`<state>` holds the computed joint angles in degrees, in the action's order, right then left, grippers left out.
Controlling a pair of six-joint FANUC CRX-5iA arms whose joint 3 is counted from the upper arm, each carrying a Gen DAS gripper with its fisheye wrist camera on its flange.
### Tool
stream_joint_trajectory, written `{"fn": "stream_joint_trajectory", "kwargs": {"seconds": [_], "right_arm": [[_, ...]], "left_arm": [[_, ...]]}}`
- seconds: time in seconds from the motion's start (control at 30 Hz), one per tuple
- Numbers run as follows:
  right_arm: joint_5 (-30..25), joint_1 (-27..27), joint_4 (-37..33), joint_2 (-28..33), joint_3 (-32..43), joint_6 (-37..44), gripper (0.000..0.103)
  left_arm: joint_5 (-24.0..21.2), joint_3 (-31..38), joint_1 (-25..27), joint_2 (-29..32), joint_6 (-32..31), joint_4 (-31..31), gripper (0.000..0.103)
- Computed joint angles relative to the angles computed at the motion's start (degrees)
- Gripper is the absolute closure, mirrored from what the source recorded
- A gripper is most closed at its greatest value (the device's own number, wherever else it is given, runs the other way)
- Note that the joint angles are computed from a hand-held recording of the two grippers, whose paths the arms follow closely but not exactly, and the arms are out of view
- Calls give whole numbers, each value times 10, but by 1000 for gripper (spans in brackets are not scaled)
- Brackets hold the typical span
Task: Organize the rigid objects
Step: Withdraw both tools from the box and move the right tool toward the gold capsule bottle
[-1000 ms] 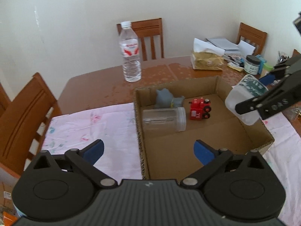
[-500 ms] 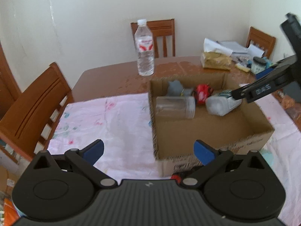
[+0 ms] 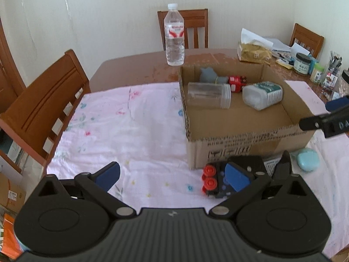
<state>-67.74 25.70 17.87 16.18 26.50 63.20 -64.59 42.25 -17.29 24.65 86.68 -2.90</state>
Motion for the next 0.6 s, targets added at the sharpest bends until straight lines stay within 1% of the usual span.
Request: {"fn": "stream_joint_trajectory", "kwargs": {"seconds": [0.17,0.27,0.37,0.5,0.6], "right_arm": [[-7,18,-24,-23,-31,-4,0],[-12,33,-37,-28,-37,6,0],[-20,46,-54,-24,-30,23,0],[-30,66,-55,-11,-26,28,0],[-34,78,-42,-1,-27,20,0]], "left_arm": [[-3,-22,2,-9,-2,8,1],[-4,-32,3,-13,-5,11,1],[-4,-40,4,-17,-12,14,1],[-7,-43,7,-18,-13,18,1],[-9,-46,9,-18,-18,23,1]]}}
